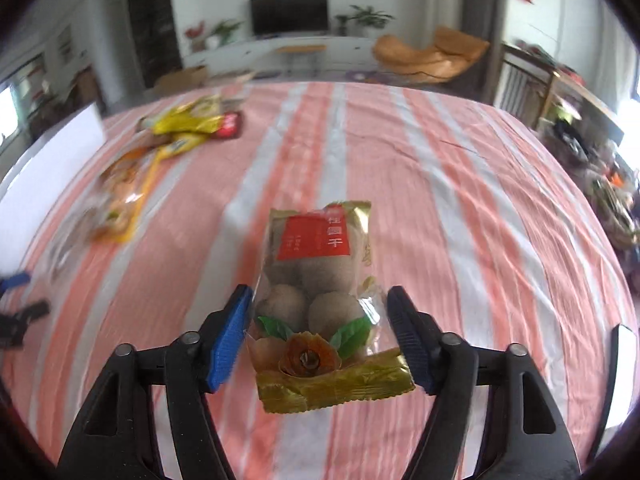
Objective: Organize snacks
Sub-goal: 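Grasp the red-labelled longan bag with the right tool and lift it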
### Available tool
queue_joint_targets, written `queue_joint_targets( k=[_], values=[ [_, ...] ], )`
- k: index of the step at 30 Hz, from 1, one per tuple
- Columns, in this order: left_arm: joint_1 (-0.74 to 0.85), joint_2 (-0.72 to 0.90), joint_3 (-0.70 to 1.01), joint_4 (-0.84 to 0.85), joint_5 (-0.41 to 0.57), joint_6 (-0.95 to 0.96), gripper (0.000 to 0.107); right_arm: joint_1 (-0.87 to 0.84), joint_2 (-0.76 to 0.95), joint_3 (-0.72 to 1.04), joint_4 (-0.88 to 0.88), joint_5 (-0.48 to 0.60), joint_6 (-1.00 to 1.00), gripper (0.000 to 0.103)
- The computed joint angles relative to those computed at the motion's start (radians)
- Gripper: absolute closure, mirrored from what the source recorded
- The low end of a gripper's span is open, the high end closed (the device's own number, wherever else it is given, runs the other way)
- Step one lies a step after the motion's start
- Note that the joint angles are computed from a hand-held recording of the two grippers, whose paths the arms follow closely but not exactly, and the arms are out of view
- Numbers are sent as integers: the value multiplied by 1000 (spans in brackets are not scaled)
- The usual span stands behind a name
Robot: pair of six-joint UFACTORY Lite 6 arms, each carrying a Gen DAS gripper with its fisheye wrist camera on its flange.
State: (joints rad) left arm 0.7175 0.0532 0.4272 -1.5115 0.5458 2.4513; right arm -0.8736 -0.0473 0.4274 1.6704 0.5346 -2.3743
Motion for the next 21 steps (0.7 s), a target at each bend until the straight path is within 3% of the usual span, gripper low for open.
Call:
queue_joint_targets(
  k=[7, 15, 17, 19, 21],
  values=[
    [2, 1, 1, 2, 1, -1, 4, 67, 105, -11, 267, -79, -222, 15],
    [20, -6, 2, 59, 18, -40, 4, 33, 122, -14, 278, -78, -251, 6],
    [99, -10, 12, 202, 104, -138, 4, 29, 119, -16, 270, -77, -246, 6],
    [212, 17, 52, 357, 274, -248, 4, 28, 117, -17, 270, -77, -247, 6],
    [196, 17, 92, 420, 365, -369, 4, 33, 120, -14, 273, -79, -245, 6]
  ],
)
